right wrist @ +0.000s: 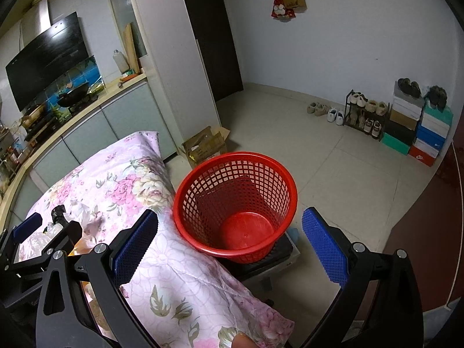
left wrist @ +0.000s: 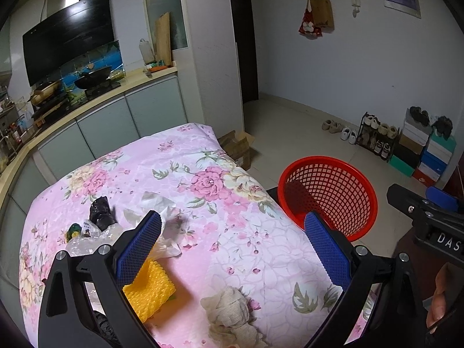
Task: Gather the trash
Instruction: 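Move both tools over the bed toward the trash pile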
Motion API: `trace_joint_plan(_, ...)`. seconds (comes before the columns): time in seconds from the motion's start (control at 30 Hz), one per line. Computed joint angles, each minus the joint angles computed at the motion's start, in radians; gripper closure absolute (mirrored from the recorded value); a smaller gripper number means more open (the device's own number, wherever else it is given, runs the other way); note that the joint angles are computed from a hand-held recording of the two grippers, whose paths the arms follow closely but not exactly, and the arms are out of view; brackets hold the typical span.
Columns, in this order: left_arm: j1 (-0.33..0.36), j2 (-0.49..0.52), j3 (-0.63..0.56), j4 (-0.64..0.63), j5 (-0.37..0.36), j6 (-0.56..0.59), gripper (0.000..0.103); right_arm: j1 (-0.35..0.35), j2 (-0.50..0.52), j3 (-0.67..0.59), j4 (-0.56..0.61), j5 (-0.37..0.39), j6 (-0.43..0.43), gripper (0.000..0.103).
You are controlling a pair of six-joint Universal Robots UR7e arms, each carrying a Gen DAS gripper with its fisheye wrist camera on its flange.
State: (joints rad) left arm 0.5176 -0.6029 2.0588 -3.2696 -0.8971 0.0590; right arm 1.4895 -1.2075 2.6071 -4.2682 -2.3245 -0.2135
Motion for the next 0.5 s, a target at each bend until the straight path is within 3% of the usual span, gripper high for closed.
trace_joint_plan(0.5, -0.008, 0.021, -0.013, 0.002, 0.012, 0.01, 0.007, -0.037, -0.02, 0.012, 0.021, 0.033, 0.013, 0.007)
